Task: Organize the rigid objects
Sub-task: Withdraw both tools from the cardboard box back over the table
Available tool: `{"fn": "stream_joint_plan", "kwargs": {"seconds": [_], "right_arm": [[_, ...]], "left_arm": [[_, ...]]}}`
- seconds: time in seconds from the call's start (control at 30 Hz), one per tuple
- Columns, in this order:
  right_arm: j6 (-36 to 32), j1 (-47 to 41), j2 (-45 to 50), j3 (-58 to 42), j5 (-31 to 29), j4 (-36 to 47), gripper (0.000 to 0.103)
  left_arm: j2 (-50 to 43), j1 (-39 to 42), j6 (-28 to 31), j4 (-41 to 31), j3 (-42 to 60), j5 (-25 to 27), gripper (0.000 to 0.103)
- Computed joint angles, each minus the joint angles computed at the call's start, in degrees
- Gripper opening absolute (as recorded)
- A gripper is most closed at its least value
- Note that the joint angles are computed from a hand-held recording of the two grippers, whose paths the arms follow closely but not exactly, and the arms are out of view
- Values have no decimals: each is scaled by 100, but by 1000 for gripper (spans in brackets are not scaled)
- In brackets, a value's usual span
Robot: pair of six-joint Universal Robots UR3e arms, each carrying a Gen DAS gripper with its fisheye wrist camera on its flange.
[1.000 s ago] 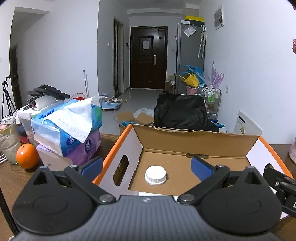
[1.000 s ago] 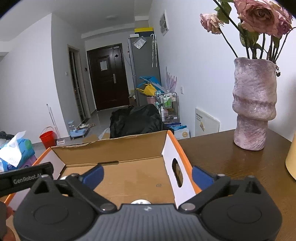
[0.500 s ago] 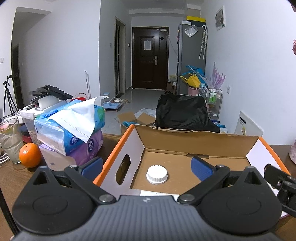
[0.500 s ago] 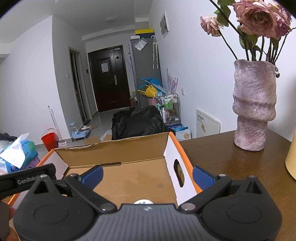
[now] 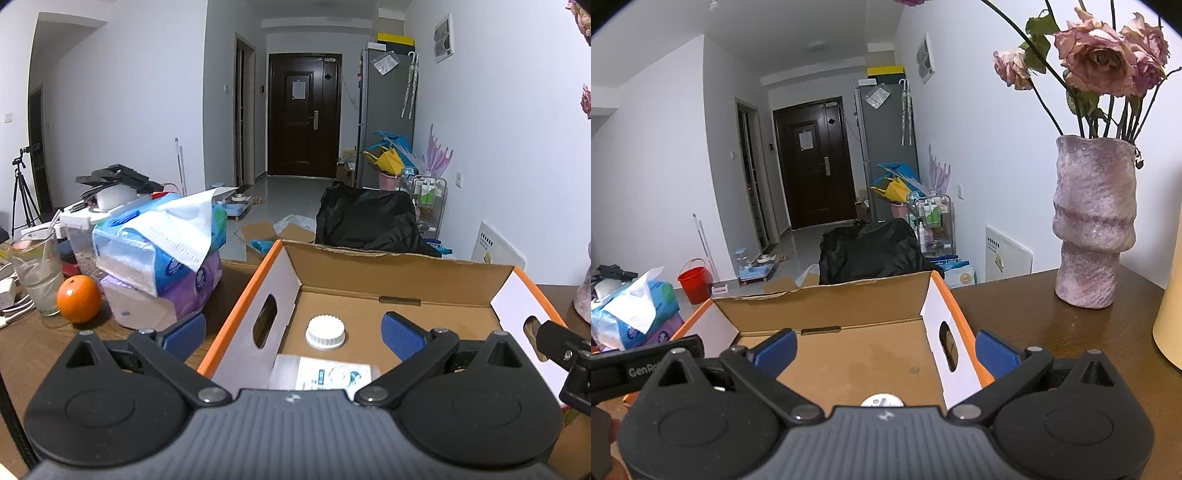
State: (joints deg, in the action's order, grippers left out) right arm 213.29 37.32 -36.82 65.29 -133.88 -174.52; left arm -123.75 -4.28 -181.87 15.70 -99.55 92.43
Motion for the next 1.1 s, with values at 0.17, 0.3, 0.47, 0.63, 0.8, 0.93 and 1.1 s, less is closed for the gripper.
{"fn": "stream_joint_plan", "kwargs": {"seconds": [0.17, 0.3, 0.47, 0.63, 0.8, 0.93, 1.1], "right_arm": [[37, 148, -105, 172, -100, 9, 103], [66, 280, -172, 310, -203, -83, 103], [137, 467, -283, 517, -332, -206, 103], [287, 678, -384, 709, -506, -221, 103], [405, 859, -463, 847, -610, -169, 103], [468, 1013, -491, 916, -686, -159, 103], [548, 1206, -517, 971, -770, -98, 103]], "left_arm": [[212, 87, 31, 147, -371, -59, 103], [475, 227, 79, 324, -838, -186, 103], [853, 431, 168, 573, -1472, -383, 103], [1218, 650, 278, 762, -2053, -562, 103], [1576, 896, 397, 947, -2633, -736, 103], [1812, 1091, 509, 1122, -3061, -870, 103], [2175, 1422, 634, 1268, -3616, -1113, 103]]}}
